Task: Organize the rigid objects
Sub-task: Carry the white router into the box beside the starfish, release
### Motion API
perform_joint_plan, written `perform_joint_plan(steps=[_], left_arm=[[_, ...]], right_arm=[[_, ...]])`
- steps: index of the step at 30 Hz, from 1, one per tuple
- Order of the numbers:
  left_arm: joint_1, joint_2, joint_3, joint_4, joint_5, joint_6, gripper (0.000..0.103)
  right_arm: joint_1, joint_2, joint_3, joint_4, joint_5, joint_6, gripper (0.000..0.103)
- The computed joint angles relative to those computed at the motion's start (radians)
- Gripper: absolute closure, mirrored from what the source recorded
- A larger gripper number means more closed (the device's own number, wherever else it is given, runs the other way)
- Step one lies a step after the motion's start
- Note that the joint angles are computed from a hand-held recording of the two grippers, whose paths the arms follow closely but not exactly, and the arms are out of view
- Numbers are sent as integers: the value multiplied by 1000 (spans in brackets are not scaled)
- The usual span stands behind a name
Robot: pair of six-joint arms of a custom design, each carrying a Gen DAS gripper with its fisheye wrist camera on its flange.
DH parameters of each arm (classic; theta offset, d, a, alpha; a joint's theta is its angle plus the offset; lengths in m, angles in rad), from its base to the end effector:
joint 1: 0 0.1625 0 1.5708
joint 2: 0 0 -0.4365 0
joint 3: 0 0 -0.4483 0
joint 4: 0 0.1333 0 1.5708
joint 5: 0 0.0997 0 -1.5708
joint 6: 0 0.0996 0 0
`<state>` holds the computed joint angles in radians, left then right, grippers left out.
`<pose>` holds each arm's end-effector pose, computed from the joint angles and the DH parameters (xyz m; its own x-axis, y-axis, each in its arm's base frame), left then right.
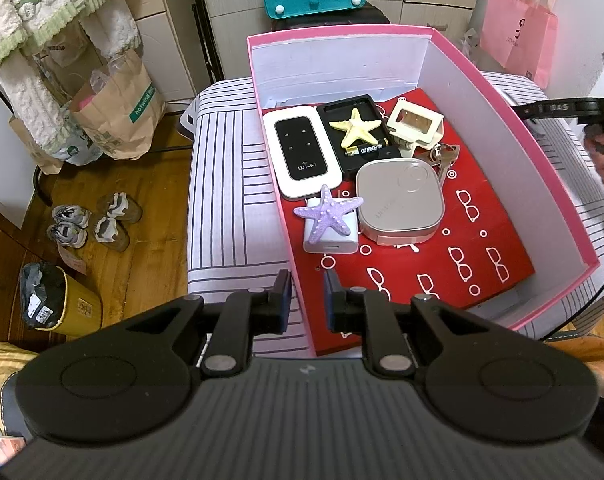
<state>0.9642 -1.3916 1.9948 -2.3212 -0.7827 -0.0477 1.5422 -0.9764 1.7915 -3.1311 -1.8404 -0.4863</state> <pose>-0.1494 -0.5730 0.2828 -0.6648 0.2775 -0.6936 0.5328 0.8269 -0.1799 0.0870 -0.6930 0.1949 -0.8570 -0.1594 0.4900 -0.4293 0.7467 -0.5080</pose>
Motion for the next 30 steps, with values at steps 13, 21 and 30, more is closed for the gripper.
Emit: perform_joint_plan(steps=[13, 21, 30], left_arm=[[-1, 4, -5, 6, -7, -13, 88], [3, 0, -7, 4, -18, 1, 88], [6, -2, -8, -1, -30, 14, 88]], right_arm=[[78, -160, 134, 82, 230, -96, 37], [156, -142, 81, 336, 297, -222, 37], [243, 20, -134, 791, 177, -302, 37]])
